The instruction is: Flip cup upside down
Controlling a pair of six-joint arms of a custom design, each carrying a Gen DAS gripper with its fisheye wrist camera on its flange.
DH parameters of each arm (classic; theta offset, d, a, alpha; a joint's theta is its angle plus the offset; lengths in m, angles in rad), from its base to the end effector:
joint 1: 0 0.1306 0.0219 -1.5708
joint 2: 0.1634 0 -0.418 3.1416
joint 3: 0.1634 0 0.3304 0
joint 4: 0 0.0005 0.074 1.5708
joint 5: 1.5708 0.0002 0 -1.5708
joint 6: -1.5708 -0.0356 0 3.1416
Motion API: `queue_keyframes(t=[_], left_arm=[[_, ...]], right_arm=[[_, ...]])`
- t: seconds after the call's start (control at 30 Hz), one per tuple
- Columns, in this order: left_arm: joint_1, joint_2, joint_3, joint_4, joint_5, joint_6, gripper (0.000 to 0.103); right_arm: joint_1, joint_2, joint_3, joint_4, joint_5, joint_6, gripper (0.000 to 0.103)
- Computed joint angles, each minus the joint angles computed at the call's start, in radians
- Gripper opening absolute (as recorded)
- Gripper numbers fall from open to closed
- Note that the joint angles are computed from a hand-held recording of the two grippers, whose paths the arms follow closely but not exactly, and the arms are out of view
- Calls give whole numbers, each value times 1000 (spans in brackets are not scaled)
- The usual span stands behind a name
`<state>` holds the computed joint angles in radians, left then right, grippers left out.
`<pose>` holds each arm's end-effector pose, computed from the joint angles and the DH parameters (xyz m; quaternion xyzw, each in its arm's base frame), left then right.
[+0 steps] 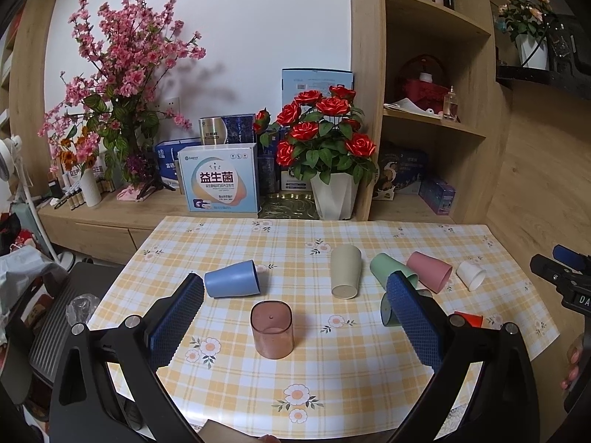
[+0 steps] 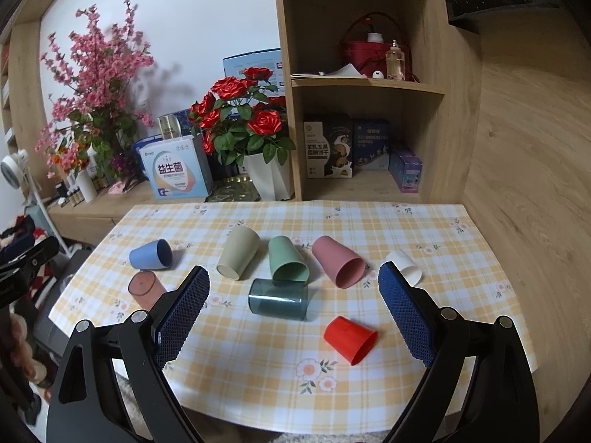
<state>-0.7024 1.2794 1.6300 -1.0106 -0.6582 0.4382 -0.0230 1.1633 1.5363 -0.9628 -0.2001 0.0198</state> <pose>0.2881 -0.2160 0.5959 -0.0290 0.8612 0.0196 0.5070 0.3190 -0.0008 0.5959 -0.0456 0.8778 0.0781 0.4705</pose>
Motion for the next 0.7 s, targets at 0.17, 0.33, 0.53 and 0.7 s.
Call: queue_keyframes(t=[0.17,0.33,0.53,0.7], left_arm=[[-4,5,3,-1,-2,-8,97],[-11,-1,-11,21,-7,-26,97],[-7,3,-7,19,-1,-16,97],[-8,7,1,16,0,-11,97]], right_arm=[[5,1,3,2,7,2,90],[6,6,8,6,11,-2,90],[8,8,4,22,16,-6,90],[-1,12,-1,18,10,-15,90]])
